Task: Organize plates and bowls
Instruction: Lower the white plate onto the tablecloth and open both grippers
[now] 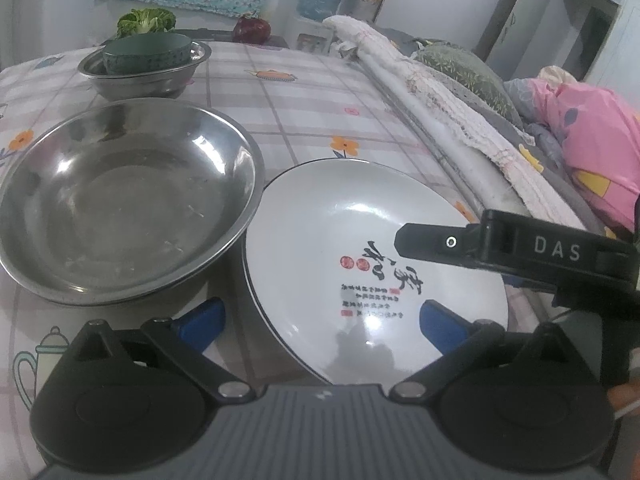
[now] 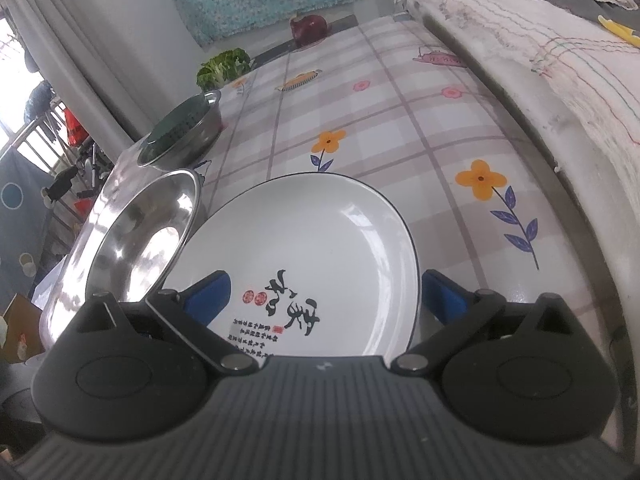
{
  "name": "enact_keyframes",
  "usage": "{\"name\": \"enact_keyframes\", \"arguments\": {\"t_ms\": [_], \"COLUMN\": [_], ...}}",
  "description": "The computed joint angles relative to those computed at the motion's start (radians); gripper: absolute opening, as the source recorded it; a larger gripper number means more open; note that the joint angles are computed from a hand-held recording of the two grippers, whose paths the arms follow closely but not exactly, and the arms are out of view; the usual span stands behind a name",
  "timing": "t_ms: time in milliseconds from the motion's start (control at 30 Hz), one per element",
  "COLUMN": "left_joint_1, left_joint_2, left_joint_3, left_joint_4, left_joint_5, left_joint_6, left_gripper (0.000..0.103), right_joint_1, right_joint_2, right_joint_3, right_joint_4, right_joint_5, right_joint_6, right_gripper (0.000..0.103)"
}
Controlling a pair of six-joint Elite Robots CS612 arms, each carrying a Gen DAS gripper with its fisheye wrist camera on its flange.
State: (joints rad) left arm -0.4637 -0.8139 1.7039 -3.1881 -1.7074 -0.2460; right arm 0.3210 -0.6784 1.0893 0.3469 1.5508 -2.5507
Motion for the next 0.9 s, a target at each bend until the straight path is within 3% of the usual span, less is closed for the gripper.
{"name": "enact_keyframes", "arguments": {"t_ms": [367, 900], "left_joint_1": [0.003, 0.007], "left_joint_2": [-0.004, -0.002], "left_joint_3": [-0.003, -0.006], "left_joint_4": [0.021, 0.023], "left_joint_5": [-0.014, -0.031], "left_joint_6": [0.005, 0.018], "left_gripper": [0.103, 0.103], "right_joint_1": [0.0, -0.019], "right_joint_2": [-0.001, -0.017], "right_joint_3": [0.0, 0.031], "right_joint_4": [0.002, -0.028], "right_joint_5": [-0.002, -0.069], "right_joint_6": [-0.017, -0.012], "right_gripper": [0.102, 0.102]}}
